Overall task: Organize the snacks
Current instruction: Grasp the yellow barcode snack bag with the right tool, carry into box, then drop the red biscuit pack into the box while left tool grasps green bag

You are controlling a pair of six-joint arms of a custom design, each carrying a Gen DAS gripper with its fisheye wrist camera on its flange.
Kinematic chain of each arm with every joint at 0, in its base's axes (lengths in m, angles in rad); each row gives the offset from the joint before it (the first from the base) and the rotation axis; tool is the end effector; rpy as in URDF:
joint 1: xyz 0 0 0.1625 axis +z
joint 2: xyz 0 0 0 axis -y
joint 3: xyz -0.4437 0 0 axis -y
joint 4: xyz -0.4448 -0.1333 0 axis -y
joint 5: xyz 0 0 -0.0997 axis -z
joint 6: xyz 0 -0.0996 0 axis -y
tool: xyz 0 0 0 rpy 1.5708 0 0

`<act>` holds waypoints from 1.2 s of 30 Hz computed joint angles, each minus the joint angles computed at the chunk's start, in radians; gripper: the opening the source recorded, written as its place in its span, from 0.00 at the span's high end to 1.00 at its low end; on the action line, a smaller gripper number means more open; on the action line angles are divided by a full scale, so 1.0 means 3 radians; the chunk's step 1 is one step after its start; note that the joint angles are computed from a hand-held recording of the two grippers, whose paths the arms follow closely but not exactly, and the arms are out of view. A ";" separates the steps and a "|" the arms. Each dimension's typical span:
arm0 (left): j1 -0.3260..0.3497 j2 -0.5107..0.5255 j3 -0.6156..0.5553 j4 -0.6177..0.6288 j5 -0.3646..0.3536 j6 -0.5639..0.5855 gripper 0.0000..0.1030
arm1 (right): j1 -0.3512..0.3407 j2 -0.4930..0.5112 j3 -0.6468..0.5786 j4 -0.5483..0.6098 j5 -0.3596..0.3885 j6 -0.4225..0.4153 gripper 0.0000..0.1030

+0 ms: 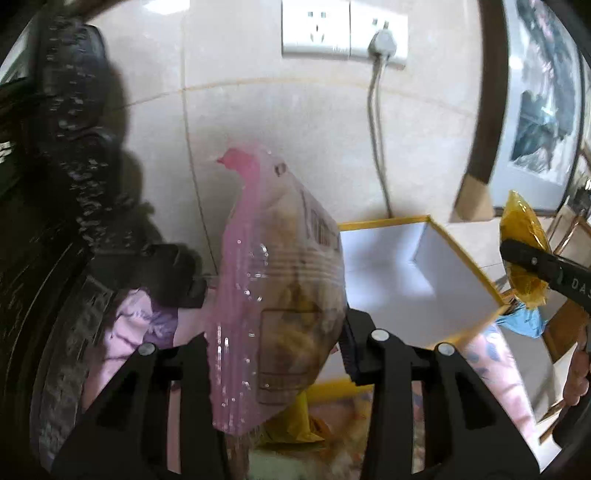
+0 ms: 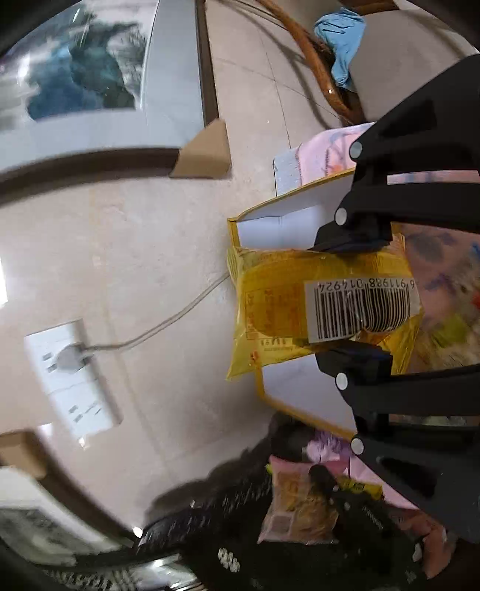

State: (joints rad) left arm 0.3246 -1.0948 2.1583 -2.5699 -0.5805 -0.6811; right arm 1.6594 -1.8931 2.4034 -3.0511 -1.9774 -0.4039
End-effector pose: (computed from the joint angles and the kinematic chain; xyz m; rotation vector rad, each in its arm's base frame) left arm -0.4194 -0.3696 0.1072 0.6918 2.2370 -0.9953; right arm 0.1271 -0.3696 0.3966 0.3268 -2.3527 1.1526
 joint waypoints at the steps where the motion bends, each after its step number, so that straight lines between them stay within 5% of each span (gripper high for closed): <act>1: 0.0086 0.0089 -0.0047 -0.0117 -0.0014 0.0112 0.62 | -0.0049 0.0082 -0.0047 0.0017 0.0033 -0.0031 0.63; 2: 0.0135 0.0128 -0.0079 -0.0142 -0.0040 0.0146 0.60 | -0.0070 0.0206 -0.0107 0.0026 -0.0014 -0.0124 0.63; 3: 0.0191 0.0147 -0.0121 -0.0098 -0.0099 0.0127 0.47 | -0.0036 0.0344 -0.0137 -0.0105 -0.0200 -0.0248 0.53; 4: 0.0207 0.0152 -0.0147 0.0025 -0.0089 -0.0016 0.11 | -0.0011 0.0450 -0.0131 -0.0308 -0.0338 -0.0396 0.21; 6: 0.0142 0.0072 -0.0078 0.0335 0.0198 -0.0485 0.02 | -0.0045 0.0321 -0.0045 -0.0344 -0.0195 -0.0585 0.02; 7: 0.0092 0.0015 0.0011 0.0288 0.0285 -0.0533 0.02 | -0.0083 0.0132 0.0016 -0.0153 -0.0034 -0.0586 0.01; 9: 0.0018 -0.0176 0.0109 0.0548 0.0270 -0.0710 0.02 | -0.0078 -0.0138 0.0090 0.0228 0.0015 -0.0554 0.01; 15: -0.0312 -0.0823 0.0435 0.1604 -0.0050 -0.1577 0.02 | 0.0065 -0.0837 0.0496 0.1353 -0.0358 -0.0701 0.01; 18: -0.0492 -0.0927 0.0630 0.1575 -0.0353 -0.1317 0.02 | 0.0017 -0.0986 0.0693 0.1634 -0.0390 -0.1010 0.01; 24: -0.0594 -0.0390 0.0579 0.2043 -0.0535 -0.0946 0.02 | -0.0165 -0.0867 0.0879 0.1446 -0.0390 -0.1750 0.01; 31: -0.0336 -0.0062 0.0614 0.1677 -0.0665 -0.0610 0.02 | -0.0338 -0.0420 0.1001 0.0764 -0.0467 -0.2063 0.02; 32: -0.0262 -0.0062 0.0637 0.1546 -0.0707 -0.0501 0.05 | -0.0380 -0.0390 0.1055 0.0593 -0.0467 -0.2116 0.07; 33: -0.0164 -0.0071 0.0675 0.1275 -0.0888 -0.0340 0.30 | -0.0405 -0.0375 0.1078 0.0562 -0.0461 -0.2040 0.39; 34: -0.0087 -0.0089 0.0675 0.1131 -0.1060 -0.0276 0.38 | -0.0403 -0.0446 0.1081 0.0656 -0.0451 -0.1825 0.50; 36: -0.0088 -0.0100 0.0658 0.1184 -0.1102 -0.0331 0.40 | -0.0348 -0.0544 0.1072 0.0790 -0.0532 -0.1526 0.55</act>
